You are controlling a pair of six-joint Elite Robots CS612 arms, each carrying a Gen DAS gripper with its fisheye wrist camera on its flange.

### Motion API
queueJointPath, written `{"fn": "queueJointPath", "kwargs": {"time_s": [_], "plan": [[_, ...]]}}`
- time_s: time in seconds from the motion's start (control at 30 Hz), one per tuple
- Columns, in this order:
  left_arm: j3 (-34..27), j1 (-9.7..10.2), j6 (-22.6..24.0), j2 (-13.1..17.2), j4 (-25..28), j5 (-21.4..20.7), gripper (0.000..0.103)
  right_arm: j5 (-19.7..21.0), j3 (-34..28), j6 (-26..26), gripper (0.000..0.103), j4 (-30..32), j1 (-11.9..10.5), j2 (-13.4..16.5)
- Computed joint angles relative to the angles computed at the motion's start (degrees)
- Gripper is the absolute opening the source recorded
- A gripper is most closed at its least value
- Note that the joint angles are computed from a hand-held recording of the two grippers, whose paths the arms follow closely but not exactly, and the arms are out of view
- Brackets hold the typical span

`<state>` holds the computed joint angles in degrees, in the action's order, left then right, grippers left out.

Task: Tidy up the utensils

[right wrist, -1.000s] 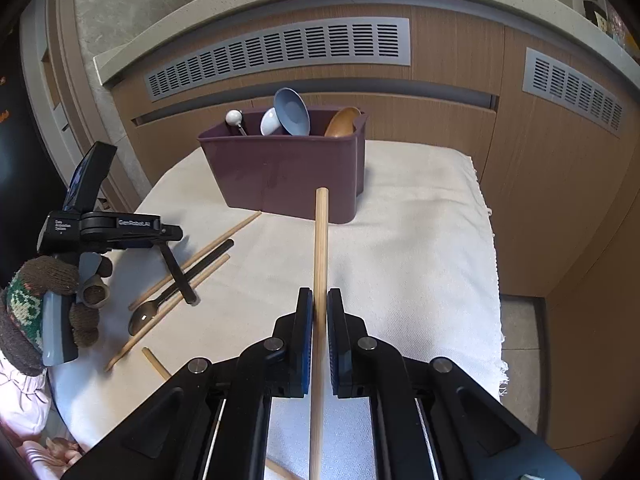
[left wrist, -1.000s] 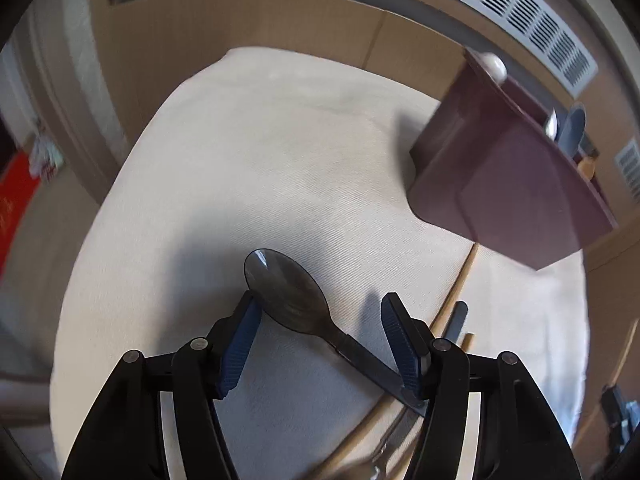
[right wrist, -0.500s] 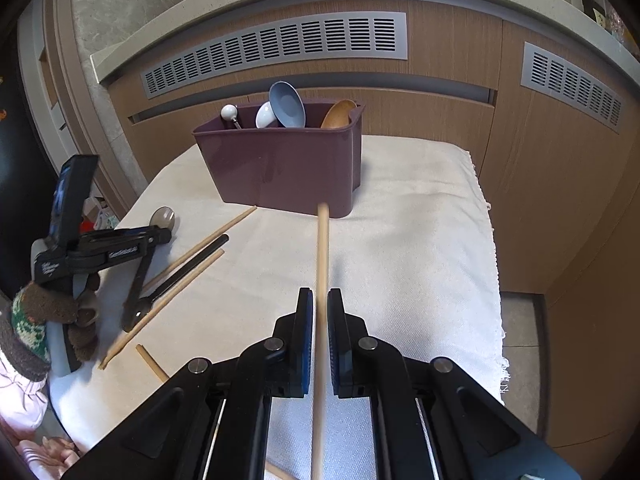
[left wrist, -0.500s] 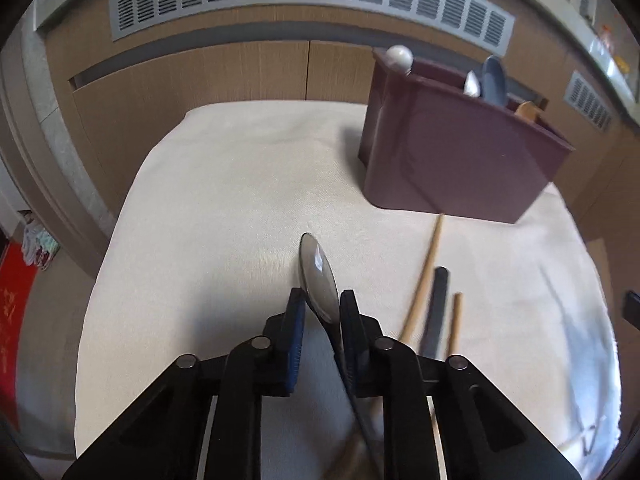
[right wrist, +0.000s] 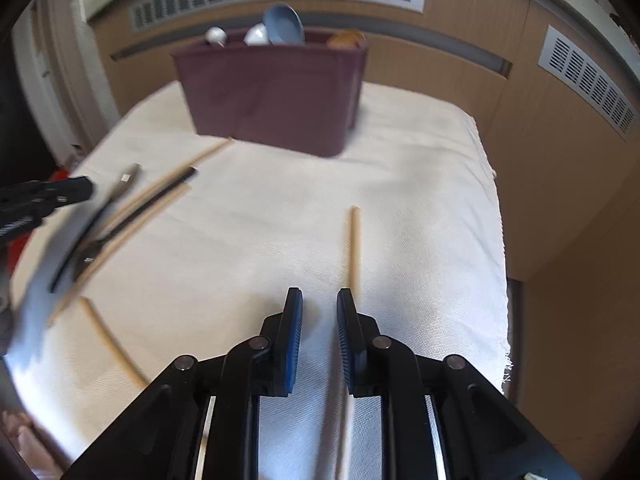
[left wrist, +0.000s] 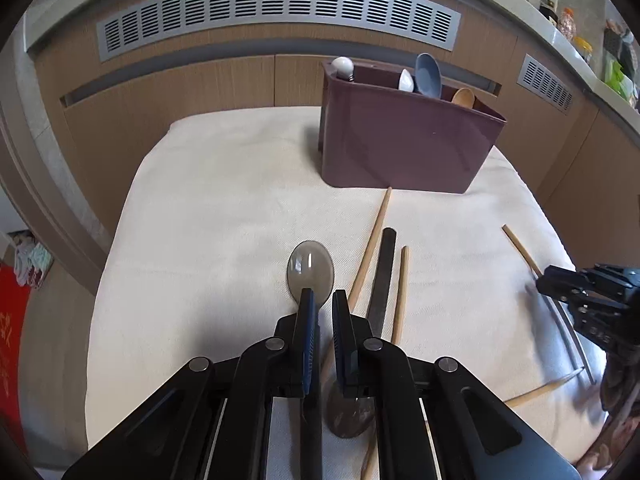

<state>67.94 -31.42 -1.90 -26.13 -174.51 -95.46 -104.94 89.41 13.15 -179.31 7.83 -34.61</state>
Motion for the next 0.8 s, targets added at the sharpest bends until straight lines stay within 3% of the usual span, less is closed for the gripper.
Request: {"fn": "queueJointPath", "kwargs": {"time_s": [0.07, 0.17, 0.2, 0.23, 0.27, 0.3, 0.33, 0.4, 0.5, 0.7, 0.8], "plan": [[-0.01, 0.14, -0.2, 0.0, 0.07, 0.34, 0.01, -2.52, -0.97, 0.93, 0.03, 0.55, 0.12, 0.56], [-0.11, 0.42, -0.27, -0.11, 0.68, 0.83, 0.014, -0.49, -1.88, 3.14, 0.035, 2.72, -0.61, 0.91], [-0.2, 0.55, -0.1, -0.15, 1.1, 0.65, 0.02, -0.04, -1.81, 3.21, 0.035, 1.88, -0.79, 1.0], [-0.24, 0.64, -0.01, -0.18, 1.25, 0.66, 0.026, 0.18, -1.82, 2.73, 0.033, 2.01, -0.86, 0.95], [-0.28, 0.64, 0.19, -0.18, 1.42, 0.9, 0.03, 1.05, -1.66, 2.0, 0.017, 1.95, -0.94, 0.79], [-0.44, 0.63, 0.58, -0.15, 1.91, 0.97, 0.035, 2.38, -1.38, 1.2, 0.007, 1.74, -1.04, 0.59], [-0.83, 0.66, 0.95, -0.03, 2.71, 0.62, 0.039, 2.7, -1.22, 0.91, 0.005, 1.83, -1.01, 0.47], [-2.02, 0.82, 1.67, 0.3, 5.25, -0.91, 0.041, 3.31, -0.45, 1.04, 0.005, 0.99, -0.99, 0.02], [-4.98, 1.0, 2.66, 1.21, 10.61, -2.78, 0.041, 7.49, 1.63, 2.4, 0.005, -2.6, -1.71, -1.22], [-14.82, 1.1, 1.41, 4.95, 23.74, -3.4, 0.041, 6.79, 3.16, 1.77, 0.005, -7.23, -1.11, -2.42], [-16.52, 0.61, 1.05, 5.78, 24.93, -1.93, 0.046, 5.89, 2.9, 1.04, 0.005, -8.48, -0.69, -2.22]]}}
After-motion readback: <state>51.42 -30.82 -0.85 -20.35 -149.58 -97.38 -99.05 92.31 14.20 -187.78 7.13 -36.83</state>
